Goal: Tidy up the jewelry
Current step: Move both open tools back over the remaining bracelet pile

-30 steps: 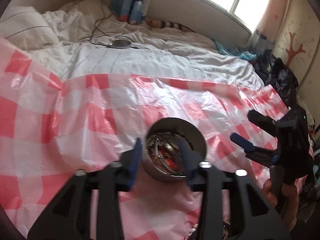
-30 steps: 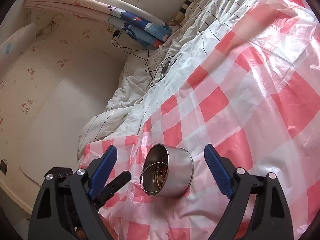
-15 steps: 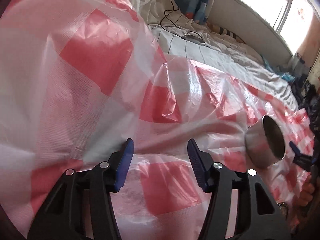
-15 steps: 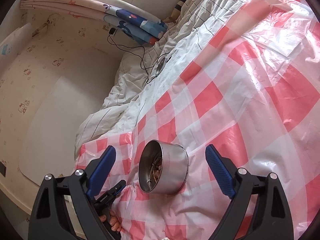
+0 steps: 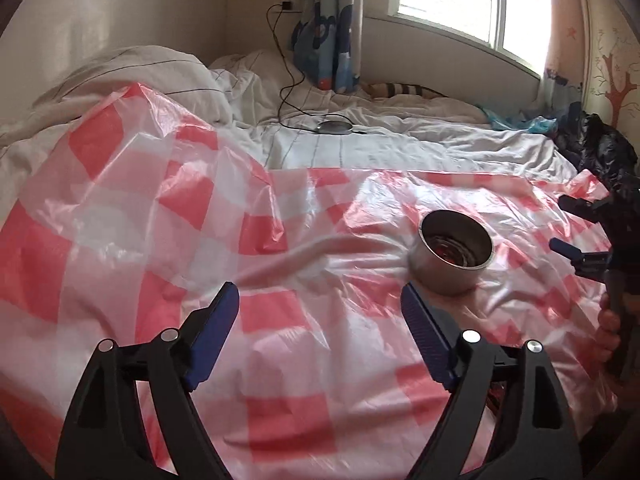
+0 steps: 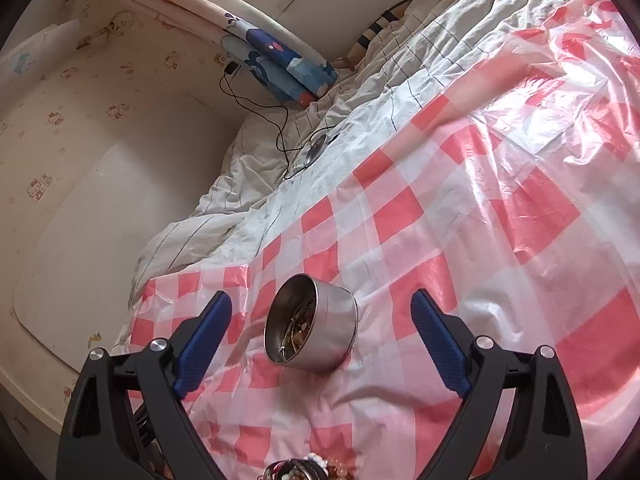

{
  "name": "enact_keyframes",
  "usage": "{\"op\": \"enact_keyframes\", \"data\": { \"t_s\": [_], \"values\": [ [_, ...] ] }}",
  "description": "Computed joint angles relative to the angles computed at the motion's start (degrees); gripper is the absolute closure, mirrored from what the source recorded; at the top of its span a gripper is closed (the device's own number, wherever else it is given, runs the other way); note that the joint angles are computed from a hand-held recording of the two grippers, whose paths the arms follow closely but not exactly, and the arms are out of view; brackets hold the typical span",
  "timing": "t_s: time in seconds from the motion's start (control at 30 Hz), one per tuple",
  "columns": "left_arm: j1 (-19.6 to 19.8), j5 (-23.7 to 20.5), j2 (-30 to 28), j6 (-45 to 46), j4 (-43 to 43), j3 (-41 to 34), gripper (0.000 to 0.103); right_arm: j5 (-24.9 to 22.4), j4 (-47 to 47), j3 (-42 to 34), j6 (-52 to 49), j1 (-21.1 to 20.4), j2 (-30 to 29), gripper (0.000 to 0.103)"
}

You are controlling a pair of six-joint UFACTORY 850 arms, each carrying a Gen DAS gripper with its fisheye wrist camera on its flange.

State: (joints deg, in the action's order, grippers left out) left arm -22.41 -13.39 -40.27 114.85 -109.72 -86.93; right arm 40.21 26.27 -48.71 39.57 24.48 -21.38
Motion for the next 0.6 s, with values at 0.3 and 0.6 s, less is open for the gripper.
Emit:
{"op": "enact_keyframes", "data": {
  "t_s": [0.3, 0.6],
  "values": [
    [-1.0, -10.4, 4.7, -7.4, 10.2, 7.2, 0.021, -0.5, 21.4, 4.3, -22.6, 9.6, 5.9, 0.009],
    [-4.2, -12.1, 6.1, -7.6, 18.6, 10.3, 0.021, -3.8, 36.5, 4.7, -45.7, 12.1, 9.1, 0.008]
  ]
}}
